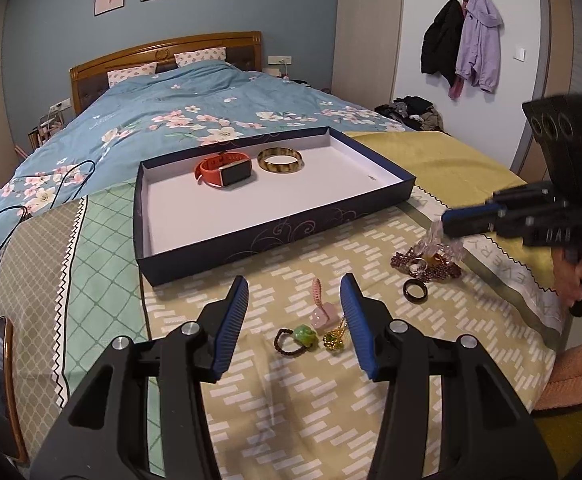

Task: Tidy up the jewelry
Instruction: 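Grasp the pink pendant with the left gripper while the right gripper grasps the crystal bracelet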

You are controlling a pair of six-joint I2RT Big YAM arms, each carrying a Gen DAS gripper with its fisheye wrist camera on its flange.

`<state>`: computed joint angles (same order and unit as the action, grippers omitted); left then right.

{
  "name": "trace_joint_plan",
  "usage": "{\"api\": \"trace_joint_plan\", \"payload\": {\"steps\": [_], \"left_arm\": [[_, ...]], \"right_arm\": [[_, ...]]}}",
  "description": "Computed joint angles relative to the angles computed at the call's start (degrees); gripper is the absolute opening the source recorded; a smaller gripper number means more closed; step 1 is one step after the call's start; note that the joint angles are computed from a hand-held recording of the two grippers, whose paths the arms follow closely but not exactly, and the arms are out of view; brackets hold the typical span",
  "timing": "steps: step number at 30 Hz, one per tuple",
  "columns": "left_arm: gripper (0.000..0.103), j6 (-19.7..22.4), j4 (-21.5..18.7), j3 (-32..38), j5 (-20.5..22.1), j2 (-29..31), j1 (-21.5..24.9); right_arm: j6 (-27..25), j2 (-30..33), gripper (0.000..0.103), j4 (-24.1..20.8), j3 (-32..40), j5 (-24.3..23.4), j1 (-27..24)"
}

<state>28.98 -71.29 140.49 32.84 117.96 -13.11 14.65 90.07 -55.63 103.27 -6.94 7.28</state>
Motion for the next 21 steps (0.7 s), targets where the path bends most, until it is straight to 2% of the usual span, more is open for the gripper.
{"api": "trace_joint_plan", "payload": {"steps": [10,19,21], "left_arm": [[0.047,2.57,-4.54,4.01,0.78,2.50,-0.77],[0.040,5.00,-10.91,10.92,-0.79,6.52,-1.73],[0.039,5.10,-13.67,15.19,-1.64,8.93,-2.06]], "right_arm": [[4.75,-1.12,0.008,4.64,-0.06,-3.41,-2.19],[6.31,-2.13,0.008,7.90,-1.10,-4.43,-2.80],[6.11,-1.80,0.008,7.77,-0.83,-4.55,-2.72]]}}
